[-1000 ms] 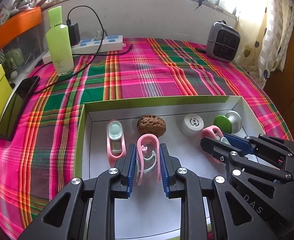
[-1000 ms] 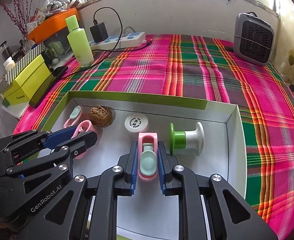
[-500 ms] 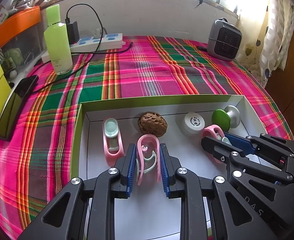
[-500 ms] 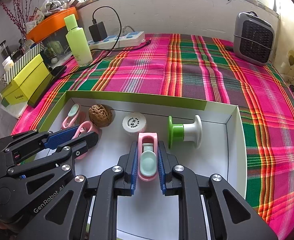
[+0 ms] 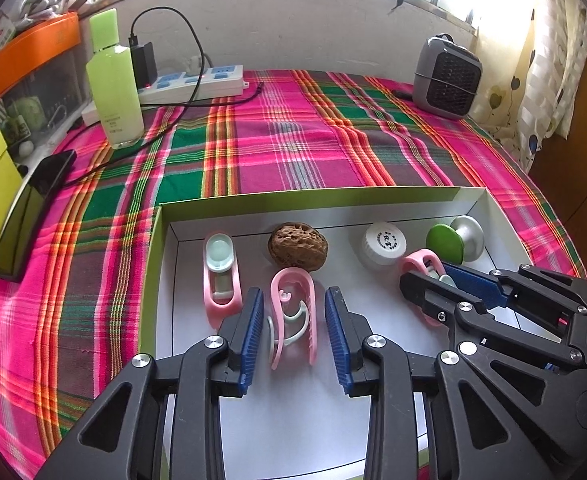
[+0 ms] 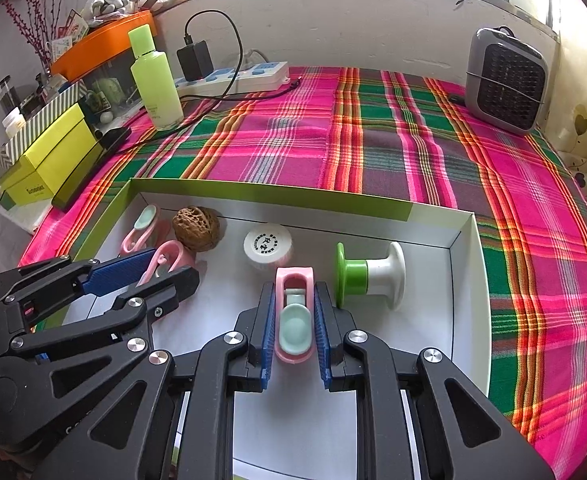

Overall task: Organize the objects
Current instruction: 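Open both grippers to set the holder and clip on the box floor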

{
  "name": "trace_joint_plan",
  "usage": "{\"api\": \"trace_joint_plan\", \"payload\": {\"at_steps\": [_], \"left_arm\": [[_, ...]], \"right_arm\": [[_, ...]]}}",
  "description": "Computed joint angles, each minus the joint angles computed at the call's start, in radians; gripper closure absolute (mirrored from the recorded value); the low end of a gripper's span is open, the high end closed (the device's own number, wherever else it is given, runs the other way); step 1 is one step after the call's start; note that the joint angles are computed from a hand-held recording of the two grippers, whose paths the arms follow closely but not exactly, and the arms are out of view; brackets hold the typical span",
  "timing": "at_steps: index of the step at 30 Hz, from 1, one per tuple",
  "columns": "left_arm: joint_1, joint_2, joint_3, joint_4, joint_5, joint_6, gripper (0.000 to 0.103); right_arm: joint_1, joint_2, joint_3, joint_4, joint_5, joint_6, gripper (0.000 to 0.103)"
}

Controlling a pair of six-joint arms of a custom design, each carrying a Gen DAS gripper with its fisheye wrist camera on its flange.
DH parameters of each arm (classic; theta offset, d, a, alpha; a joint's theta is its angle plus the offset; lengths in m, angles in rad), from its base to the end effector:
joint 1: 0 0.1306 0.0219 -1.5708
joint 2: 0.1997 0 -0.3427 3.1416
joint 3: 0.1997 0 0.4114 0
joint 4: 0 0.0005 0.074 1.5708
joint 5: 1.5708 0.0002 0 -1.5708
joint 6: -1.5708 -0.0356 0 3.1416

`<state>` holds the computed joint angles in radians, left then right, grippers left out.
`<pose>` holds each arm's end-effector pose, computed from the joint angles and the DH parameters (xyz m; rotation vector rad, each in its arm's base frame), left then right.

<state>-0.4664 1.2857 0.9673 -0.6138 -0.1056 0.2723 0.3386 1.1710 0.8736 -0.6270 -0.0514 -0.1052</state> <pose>0.4020 -0.1988 0.2553 0.1991 2.4963 -0.1755 0.3891 0.1384 0.2583 -0.3138 2.4912 0.2480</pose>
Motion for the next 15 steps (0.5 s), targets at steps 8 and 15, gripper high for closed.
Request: {"api": "trace_joint_plan", "payload": {"at_steps": [8,15], "left_arm": [[-0.004,-0.023,-0.012,0.002,-0.006,0.005,0.067],[-0.011,-0.052,-0.027,-0.002,-0.013,0.009,0.063]], "right_arm": [[-0.003,-0.01,-0.004,-0.009,0.003,-0.012,0.084],[-0.005,-0.035,-0.016,-0.009,0.0,-0.025,0.082]]}}
